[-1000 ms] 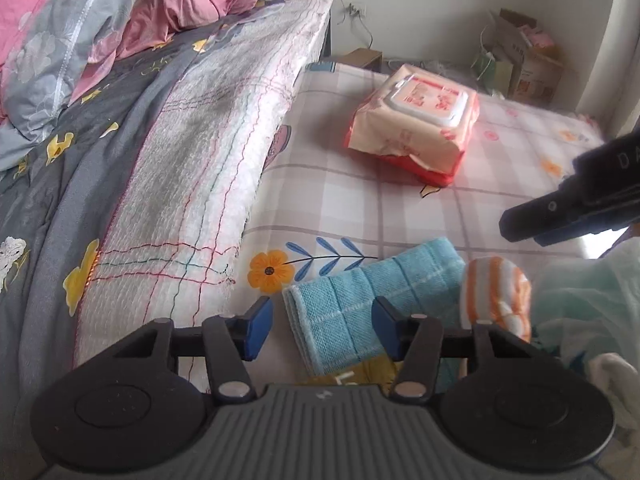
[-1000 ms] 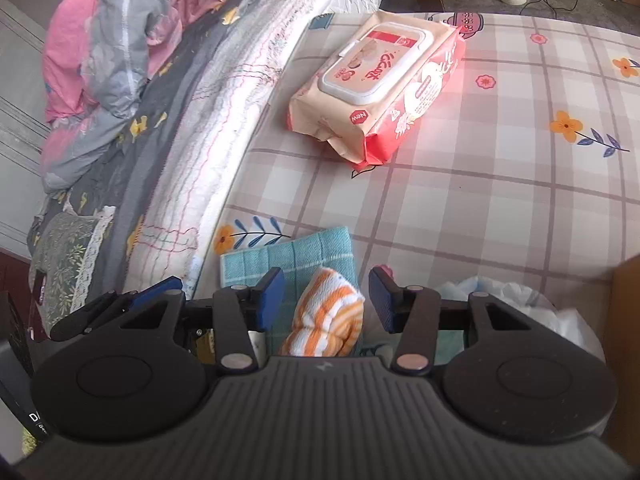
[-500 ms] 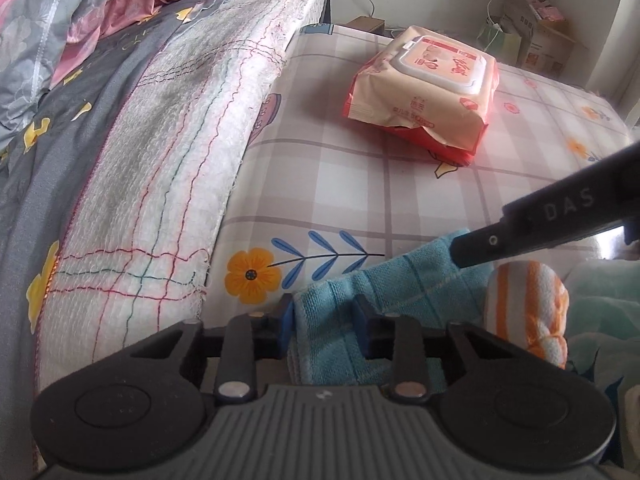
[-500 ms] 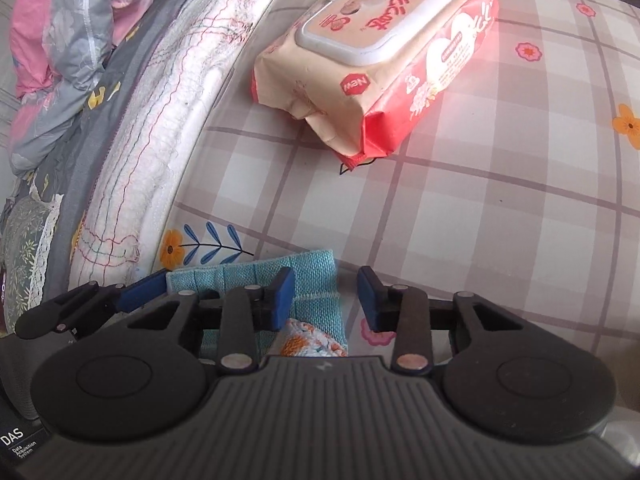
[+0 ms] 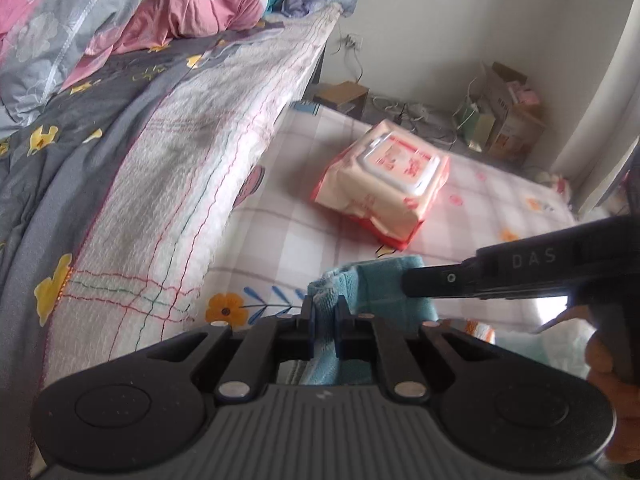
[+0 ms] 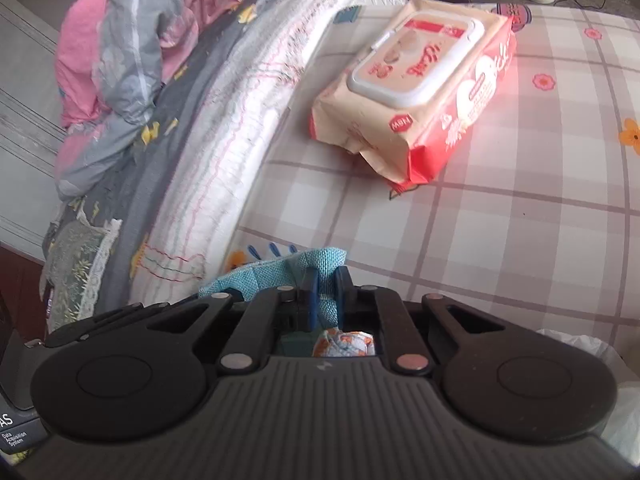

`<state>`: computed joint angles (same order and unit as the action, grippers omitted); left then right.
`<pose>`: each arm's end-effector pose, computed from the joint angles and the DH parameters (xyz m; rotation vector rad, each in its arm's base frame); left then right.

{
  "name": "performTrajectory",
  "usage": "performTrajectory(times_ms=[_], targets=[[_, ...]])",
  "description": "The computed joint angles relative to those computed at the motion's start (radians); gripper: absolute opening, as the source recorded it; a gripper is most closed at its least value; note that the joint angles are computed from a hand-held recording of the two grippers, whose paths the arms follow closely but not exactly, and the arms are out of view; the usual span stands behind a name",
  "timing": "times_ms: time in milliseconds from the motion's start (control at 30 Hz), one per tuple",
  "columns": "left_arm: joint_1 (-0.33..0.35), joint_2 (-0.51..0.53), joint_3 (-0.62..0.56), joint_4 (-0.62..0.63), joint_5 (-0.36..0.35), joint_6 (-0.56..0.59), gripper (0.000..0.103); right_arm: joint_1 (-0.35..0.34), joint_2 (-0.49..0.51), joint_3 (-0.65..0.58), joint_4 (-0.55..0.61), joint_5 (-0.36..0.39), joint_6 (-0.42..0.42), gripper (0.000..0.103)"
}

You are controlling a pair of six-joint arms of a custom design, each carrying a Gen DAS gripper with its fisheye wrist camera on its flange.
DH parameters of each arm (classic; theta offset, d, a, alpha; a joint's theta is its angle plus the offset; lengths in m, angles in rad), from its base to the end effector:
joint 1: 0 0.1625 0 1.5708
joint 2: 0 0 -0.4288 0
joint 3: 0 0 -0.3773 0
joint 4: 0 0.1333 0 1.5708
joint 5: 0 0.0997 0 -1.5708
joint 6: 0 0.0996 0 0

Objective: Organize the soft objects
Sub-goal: 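Close both tools on the blue towel on the bed, then lift the blue towel with both tools and carry it over the box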

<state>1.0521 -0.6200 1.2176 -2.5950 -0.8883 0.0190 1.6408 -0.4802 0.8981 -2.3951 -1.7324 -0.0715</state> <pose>-0.2182 -0.7778 0.1702 0.4758 2.4465 -0.7397 0.1768 -0.8453 0.1566 0.1579 -2.9174 0.6017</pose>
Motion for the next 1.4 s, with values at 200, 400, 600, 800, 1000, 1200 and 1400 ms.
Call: performTrajectory(times_ms=[200, 400, 600, 800, 1000, 1200, 1400], targets=[[-0.049, -0.055, 0.076, -0.122, -0.074, 0.074, 0.009, 0.001, -0.092, 0.111, -0.080, 0.153, 0.055, 0.007], [-0.085, -0.110, 0.154, -0.191, -0.107, 0.079, 0.009, 0.000, -0.188, 0.246, -0.163, 0.256, 0.119, 0.007], [-0.136, -0.178, 0.255, -0.252, -0.180, 0.061, 0.009, -0.001, -0.341, 0.447, -0.273, 0.305, 0.139, 0.007], [-0.218, -0.208, 0.356, -0.308, -0.277, 0.071, 0.010, -0.014, -0.566, 0.716, -0.435, 0.296, 0.148, 0.007], [-0.301, -0.172, 0.404, -0.326, -0.403, 0.073, 0.010, -0.051, -0.850, 0.993, -0.576, 0.216, 0.155, 0.007], [-0.355, -0.085, 0.407, -0.298, -0.511, -0.002, 0.010, -0.118, -1.103, 1.174, -0.575, 0.088, 0.175, 0.008], [-0.353, 0.026, 0.360, -0.231, -0.530, -0.086, 0.010, -0.216, -1.208, 1.225, -0.471, 0.000, 0.186, 0.008]])
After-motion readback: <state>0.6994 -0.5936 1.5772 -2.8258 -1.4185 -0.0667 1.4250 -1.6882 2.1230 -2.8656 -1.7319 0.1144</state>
